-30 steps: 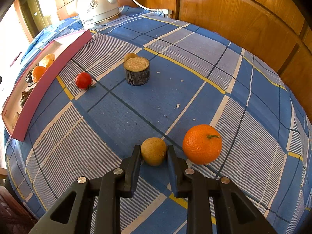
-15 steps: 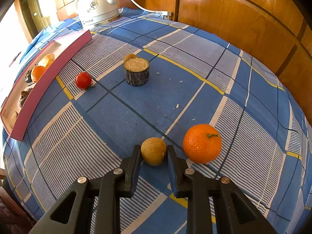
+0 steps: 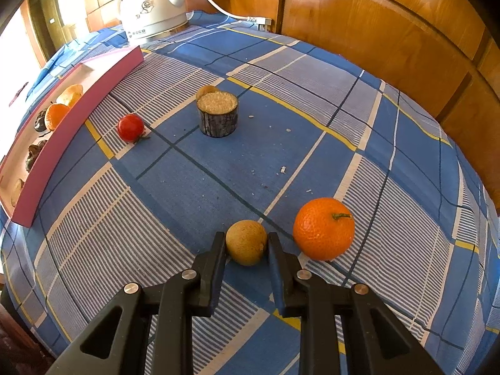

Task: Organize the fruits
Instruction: 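Carry the small yellow fruit toward the tray with the right tool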

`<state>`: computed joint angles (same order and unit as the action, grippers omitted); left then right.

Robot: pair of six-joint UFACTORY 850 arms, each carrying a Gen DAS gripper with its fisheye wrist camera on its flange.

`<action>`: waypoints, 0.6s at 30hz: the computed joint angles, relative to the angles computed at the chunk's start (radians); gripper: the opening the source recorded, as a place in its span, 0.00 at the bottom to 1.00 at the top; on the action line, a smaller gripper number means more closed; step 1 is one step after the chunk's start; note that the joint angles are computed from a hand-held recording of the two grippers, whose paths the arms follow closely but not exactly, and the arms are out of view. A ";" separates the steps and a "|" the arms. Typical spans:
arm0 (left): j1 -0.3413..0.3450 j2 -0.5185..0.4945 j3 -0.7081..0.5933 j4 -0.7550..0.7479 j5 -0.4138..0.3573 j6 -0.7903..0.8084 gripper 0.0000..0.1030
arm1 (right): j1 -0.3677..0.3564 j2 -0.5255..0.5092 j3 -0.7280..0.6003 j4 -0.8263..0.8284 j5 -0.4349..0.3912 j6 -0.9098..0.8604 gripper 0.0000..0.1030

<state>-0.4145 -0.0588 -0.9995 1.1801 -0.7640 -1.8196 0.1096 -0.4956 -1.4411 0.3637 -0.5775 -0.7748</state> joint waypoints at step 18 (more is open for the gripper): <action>-0.003 0.027 0.018 0.017 -0.025 -0.008 1.00 | 0.039 0.039 0.029 -0.013 -0.007 0.166 0.25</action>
<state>-0.4175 -0.0317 -0.9820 1.1972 -0.7885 -1.8279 0.1487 -0.4566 -1.4117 0.3506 -0.5845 -0.6084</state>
